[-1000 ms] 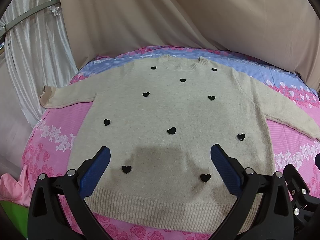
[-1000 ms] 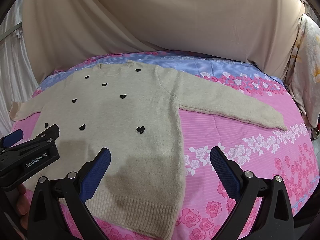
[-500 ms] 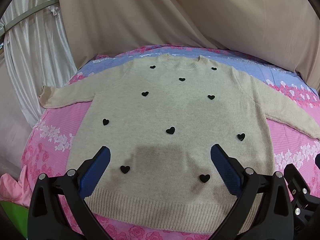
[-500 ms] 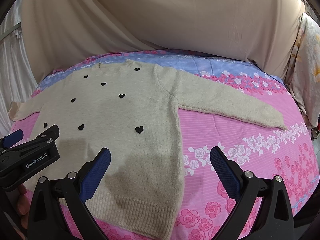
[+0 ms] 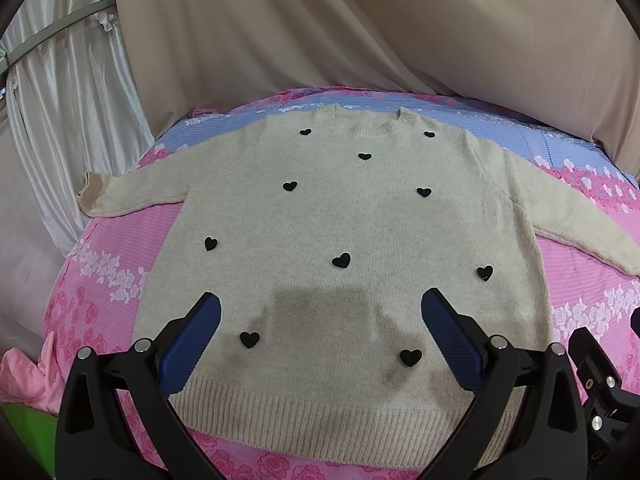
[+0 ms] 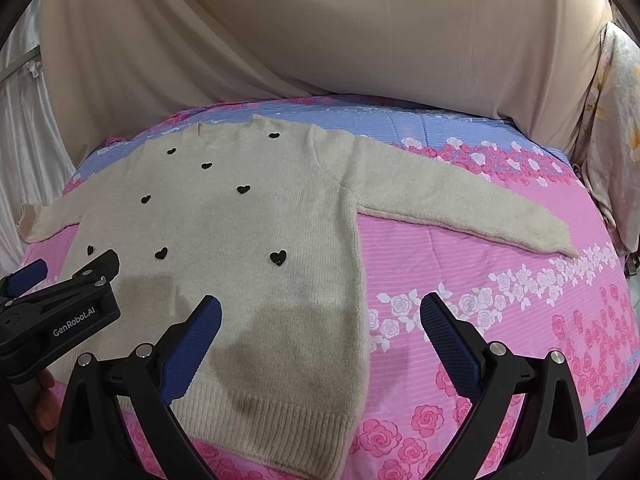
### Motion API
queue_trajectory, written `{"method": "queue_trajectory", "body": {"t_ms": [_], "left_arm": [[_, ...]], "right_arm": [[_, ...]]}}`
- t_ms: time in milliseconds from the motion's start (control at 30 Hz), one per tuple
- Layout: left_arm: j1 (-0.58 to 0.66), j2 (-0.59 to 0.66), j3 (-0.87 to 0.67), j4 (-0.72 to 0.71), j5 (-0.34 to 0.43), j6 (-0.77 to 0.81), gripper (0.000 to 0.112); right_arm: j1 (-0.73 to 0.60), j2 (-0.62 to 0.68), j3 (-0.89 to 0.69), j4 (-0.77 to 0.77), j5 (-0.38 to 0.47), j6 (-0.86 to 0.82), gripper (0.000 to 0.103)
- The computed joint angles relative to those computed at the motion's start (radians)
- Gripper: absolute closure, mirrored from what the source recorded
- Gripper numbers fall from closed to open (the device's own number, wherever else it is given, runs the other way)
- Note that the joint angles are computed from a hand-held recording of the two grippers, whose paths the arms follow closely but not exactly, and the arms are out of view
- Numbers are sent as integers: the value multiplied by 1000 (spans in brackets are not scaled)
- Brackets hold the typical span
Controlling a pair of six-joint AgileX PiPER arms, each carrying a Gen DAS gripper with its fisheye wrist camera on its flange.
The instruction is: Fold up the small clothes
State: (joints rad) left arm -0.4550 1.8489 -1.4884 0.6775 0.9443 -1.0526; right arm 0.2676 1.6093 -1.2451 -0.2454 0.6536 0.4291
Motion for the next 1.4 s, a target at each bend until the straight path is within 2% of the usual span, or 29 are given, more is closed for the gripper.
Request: {"method": "queue_trajectory", "body": {"t_ms": [233,333,467,633,700,800,867,933,967,1033,1100,1167,1200,1233,1267,1400], "left_arm": [[4,2,4,-6,-6,7,14],[5,19,-20,-24,-1,25,14],[4,40,-62,-66,-6,59,14],[-24,61,-117,-87,-8,77,14],[-38,78,-150,-80,10,74,14],[-55,109,-207,-60,50,64,14],[-63,139,-260,-49,83,68,14],[-69,172,-319,-43,122,80,14],[-70,184,-341,-40,138,84,14],[-71,209,-384,-36,170,93,14],[-68,225,-413,-40,191,99,14],[-66,239,-435,-45,206,104,14],[-62,246,-446,-50,211,112,14],[-61,253,-454,-53,215,117,14],[-58,259,-462,-57,217,123,14],[-44,276,-485,-73,203,152,14]], "right_arm": [[-14,15,-15,30,8,-28,5],[-67,41,-32,135,21,-112,5],[-227,105,-63,303,32,-217,6],[-550,223,-131,556,-8,-371,10],[-654,317,-231,584,27,-365,16],[-765,472,-418,577,88,-347,34],[-799,589,-581,526,151,-326,51],[-826,707,-755,509,232,-301,58],[-835,749,-817,498,252,-278,58],[-846,800,-893,503,248,-261,59],[-834,862,-1008,478,286,-231,56],[-827,925,-1123,478,328,-220,57],[-825,944,-1157,481,338,-216,60],[-829,983,-1232,505,372,-218,80],[-839,1007,-1272,549,386,-225,88],[-847,947,-1221,628,308,-241,91]]}}
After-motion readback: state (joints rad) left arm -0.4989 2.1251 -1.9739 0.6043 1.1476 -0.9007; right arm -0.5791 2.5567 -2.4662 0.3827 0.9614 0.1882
